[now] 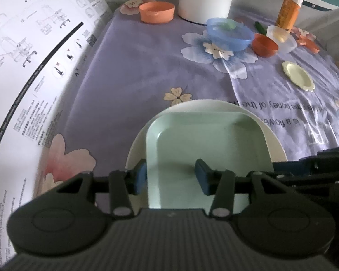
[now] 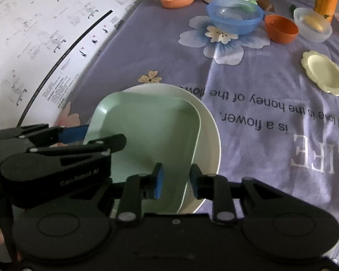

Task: Organize plates and bowls
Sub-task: 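Carry the green square plate onto the white plate and release it, then move the right gripper to the yellow scalloped plate and grasp its rim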

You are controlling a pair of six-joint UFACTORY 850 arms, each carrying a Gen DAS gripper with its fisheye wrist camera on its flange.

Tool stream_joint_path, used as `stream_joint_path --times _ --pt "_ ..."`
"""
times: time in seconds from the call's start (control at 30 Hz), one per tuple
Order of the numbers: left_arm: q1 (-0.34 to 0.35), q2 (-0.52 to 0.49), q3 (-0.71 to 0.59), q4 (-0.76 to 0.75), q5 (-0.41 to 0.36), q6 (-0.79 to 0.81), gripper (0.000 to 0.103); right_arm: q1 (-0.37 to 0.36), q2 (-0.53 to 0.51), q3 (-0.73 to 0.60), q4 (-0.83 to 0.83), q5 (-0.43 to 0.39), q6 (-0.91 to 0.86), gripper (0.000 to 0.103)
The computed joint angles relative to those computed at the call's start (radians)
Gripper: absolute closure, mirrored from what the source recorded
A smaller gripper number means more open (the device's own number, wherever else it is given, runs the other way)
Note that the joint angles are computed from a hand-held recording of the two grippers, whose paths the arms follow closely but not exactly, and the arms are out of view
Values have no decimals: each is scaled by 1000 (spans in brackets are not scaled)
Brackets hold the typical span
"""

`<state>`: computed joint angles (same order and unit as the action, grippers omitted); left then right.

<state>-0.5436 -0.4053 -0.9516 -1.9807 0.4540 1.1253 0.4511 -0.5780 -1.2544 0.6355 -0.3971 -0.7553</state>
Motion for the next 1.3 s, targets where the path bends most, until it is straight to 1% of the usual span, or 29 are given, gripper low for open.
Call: stream_joint_path --times 0.07,0.13,0.17,0.2,0.23,0.27,0.3,0.33,0.37,0.4,0.47,0.63,0.73,0.93,1.13,1.3 --pt "-1 0 0 0 0 -1 51 -3 -1 -1 18 -3 -18 75" --pt "-8 -1 -3 0 33 -9 40 -7 1 -1 47 -7 -43 68" --pt "-12 3 1 16 51 -30 38 -10 4 1 59 -6 -55 67" --pt "-15 11 7 33 63 -53 30 -15 9 4 84 -6 -80 61" --pt "-20 19 13 48 83 -81 19 -20 15 8 105 -6 -98 53" --pt "-26 28 21 65 107 -113 14 -29 21 11 151 -15 -142 49" --pt "-31 39 30 83 129 -143 5 -39 29 15 197 -26 -184 38" --pt "-37 50 41 109 143 -178 0 -44 43 26 227 -15 -212 18" --pt "-41 63 53 139 151 -212 0 -47 58 42 272 5 -262 3" --pt "-44 73 59 153 155 -227 0 -50 79 65 350 27 -354 1" --pt "-47 84 62 159 161 -241 0 -55 101 86 407 44 -436 0" --pt "-53 96 57 131 163 -251 0 -71 134 114 473 52 -519 0" --pt "-65 101 54 110 181 -246 0 -82 151 130 503 43 -554 0" --pt "-81 97 34 82 196 -230 0 -117 162 146 567 0 -604 0" --pt "-88 52 -39 29 201 -148 0 -166 159 152 612 -15 -619 0" --pt "-83 -12 -128 -5 184 -80 0 -216 147 146 640 13 -632 0"
